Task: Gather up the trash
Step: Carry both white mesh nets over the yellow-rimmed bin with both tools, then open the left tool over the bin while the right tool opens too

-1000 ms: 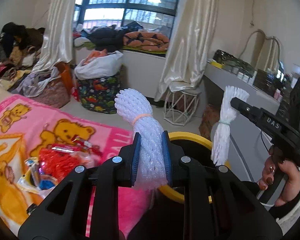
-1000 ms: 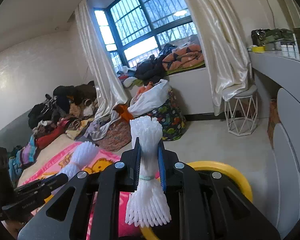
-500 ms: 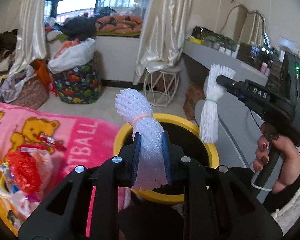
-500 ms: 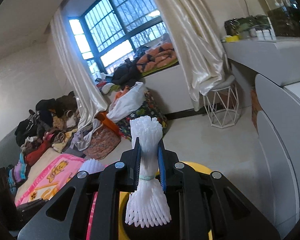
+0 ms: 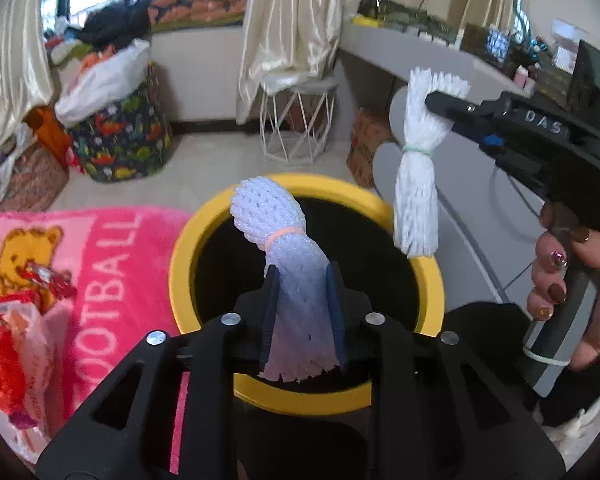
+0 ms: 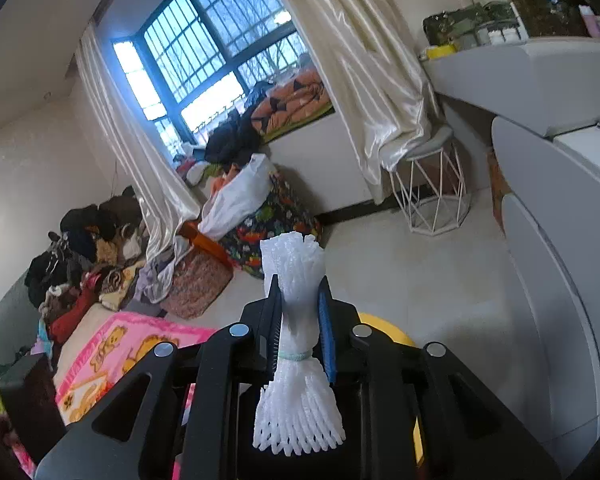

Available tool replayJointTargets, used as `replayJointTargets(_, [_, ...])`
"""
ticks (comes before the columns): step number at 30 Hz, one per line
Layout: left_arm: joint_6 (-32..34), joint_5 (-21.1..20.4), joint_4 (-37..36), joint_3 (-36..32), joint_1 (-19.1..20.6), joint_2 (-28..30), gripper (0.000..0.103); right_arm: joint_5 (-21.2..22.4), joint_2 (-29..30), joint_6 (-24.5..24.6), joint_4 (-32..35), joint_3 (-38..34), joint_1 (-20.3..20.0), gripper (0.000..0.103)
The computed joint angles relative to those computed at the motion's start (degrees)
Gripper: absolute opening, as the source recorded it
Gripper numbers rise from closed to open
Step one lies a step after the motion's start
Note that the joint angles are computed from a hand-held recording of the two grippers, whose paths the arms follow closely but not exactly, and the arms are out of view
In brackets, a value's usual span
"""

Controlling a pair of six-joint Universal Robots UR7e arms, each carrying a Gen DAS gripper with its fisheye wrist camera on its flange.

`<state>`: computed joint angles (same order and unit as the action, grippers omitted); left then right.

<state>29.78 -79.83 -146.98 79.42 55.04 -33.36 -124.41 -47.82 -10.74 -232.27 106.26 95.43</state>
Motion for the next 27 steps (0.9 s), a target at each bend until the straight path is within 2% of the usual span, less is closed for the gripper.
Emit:
replayJointTargets(1, [0.0, 0.4, 0.2, -0.4, 0.2, 0.4, 0.022, 0.1, -0.1, 0.7, 0.7, 0.2, -0.4, 0.019])
replayJointTargets(3, [-0.6, 0.8, 2.0, -2.0, 0.7, 1.3, 0.028, 0.3, -0.6, 3.4, 3.9, 0.6, -1.2, 0.032])
replayJointTargets(4, [-1.2, 0.5, 2.5, -2.4, 0.9, 1.5, 0.037, 0.0, -0.7, 4.7, 5.1, 0.6, -1.4, 0.048])
replayJointTargets(5, [-1.8, 0.6, 2.8, -2.7, 1.1, 1.6, 0.054, 0.5, -0.7, 5.8, 5.6, 0.7, -1.8, 0.049])
replayJointTargets(8, [-3.2, 0.7, 1.3, -2.5, 1.5, 1.5, 0.066, 0.5, -0.8, 8.5, 7.7, 0.7, -2.2, 0.05])
replayJointTargets(10, [-4.4, 0.9, -0.1, -2.0, 1.6, 1.1, 0.076, 0.0, -0.6, 8.2, 7.6, 0.4, -2.0, 0.051])
replayJointTargets(12, [-5.0, 0.6, -1.9, -0.9, 1.7, 0.4, 0.081, -1.4, 0.2, 7.0, 6.7, -0.4, -1.4, 0.055])
replayJointTargets(14, [-6.1, 0.1, -3.7, -0.3, 1.8, -0.1, 0.092, -3.6, 1.3, 5.4, 5.2, -1.4, -0.6, 0.069])
replayJointTargets(16, [-8.9, -3.0, -6.0, 0.7, 2.4, -1.2, 0.092, -5.9, 2.3, 3.3, 3.8, -2.4, 0.2, 0.076])
replayJointTargets(18, [-11.2, -4.2, -7.9, 1.5, 2.6, -1.9, 0.092, -8.0, 3.1, 2.0, 3.8, -3.5, 0.9, 0.081])
replayJointTargets(24, [-11.3, -2.4, -13.4, 5.2, 1.9, -4.6, 0.092, -10.5, 5.2, -3.7, 0.6, -5.7, 2.7, 0.083])
replayJointTargets(27, [-10.2, -1.0, -15.7, 6.9, 1.7, -6.1, 0.092, -10.7, 5.6, -4.0, -0.4, -6.3, 3.6, 0.083])
